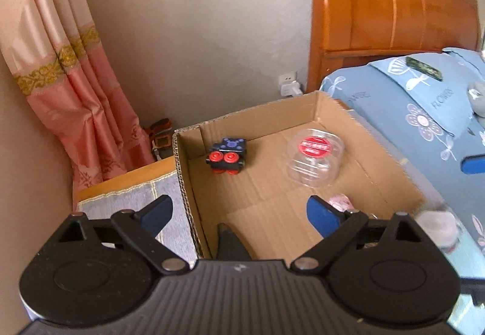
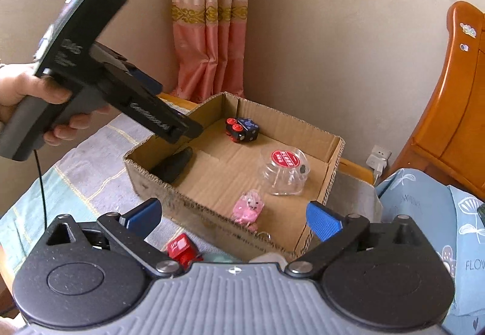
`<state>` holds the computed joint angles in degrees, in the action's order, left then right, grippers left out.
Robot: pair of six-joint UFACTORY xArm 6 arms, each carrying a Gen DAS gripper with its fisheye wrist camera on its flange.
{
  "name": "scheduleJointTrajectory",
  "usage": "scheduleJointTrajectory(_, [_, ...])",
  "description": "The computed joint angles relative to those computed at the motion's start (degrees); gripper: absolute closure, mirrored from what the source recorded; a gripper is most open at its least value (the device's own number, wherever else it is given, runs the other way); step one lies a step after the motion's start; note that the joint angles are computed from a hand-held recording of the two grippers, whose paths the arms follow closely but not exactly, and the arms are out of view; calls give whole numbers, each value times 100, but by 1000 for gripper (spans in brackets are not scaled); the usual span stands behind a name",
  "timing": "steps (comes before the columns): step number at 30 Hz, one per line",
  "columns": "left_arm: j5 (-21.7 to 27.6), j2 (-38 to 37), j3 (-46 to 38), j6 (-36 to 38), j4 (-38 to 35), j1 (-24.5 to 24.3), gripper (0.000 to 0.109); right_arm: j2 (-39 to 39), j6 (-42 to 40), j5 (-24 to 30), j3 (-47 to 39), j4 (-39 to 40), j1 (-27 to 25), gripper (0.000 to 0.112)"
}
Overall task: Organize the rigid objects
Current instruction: 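Release the black oval object into the box with left tool while right tool drops the keychain there, then move both tools back from the box toward the remaining items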
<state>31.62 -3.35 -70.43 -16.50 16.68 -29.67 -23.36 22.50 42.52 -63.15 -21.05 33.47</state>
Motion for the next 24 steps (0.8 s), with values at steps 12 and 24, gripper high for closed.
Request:
scheduleJointTrajectory(12, [-703, -1575, 1836, -1150, 968, -380, 12, -1048, 1349, 214, 1129, -621, 617, 9])
scheduleJointTrajectory(24, [-649, -2402, 3117, -2826, 2092, -889, 12, -1823, 3244, 323, 2417, -1496, 1132, 9])
